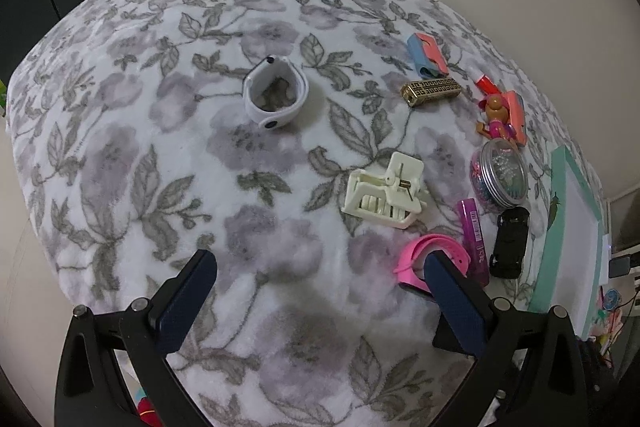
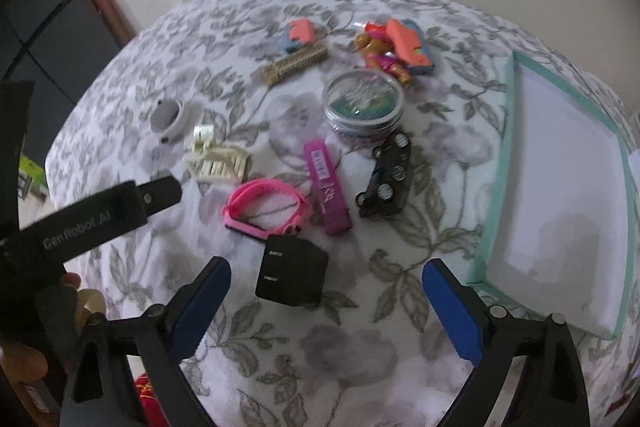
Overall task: Organize rigid objects
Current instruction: 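Grasp the pink watch band with the left tool while the right tool reaches the black charger plug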
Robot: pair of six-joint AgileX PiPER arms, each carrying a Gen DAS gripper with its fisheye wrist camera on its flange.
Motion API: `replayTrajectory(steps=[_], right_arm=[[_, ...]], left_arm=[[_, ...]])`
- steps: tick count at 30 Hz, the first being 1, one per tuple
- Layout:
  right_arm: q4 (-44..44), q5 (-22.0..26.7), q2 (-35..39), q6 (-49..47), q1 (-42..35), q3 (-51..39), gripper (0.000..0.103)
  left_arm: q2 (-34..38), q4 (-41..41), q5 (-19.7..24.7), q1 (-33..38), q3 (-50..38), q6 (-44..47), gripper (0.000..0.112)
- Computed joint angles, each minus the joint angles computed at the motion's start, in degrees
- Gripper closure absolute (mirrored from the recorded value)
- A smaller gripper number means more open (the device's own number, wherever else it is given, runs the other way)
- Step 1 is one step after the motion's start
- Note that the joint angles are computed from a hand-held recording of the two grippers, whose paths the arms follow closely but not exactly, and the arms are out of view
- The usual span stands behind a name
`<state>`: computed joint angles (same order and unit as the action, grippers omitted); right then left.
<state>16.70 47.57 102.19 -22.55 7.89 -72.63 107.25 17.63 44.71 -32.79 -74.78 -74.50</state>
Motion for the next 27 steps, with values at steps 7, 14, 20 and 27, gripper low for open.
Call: replayTrajectory(steps=[7,14,20,27], right_arm=[[-1.69,0.09,2.52,1.5,1.29,0.52,0.019],[-2.24,-0.56,2.8,1.98,1.92,0.68,0.025],[-2.8,0.55,3.88,2.76,1.94,-0.14,0.029],[-1.74,0.26,3.88,1.22,1.98,0.15,0.048]], left_arm=[[3.58,0.76,0.33,-1.2,-3.85,2.06,0.009],[9.8,2.12,4.28,-2.19,-11.09,5.46,0.01],[15.98,4.12,7.83,-3.47,-17.78,8.76,0.019],[14.73,4.31,4.6,-3.0,-15.0,6.69,0.029]])
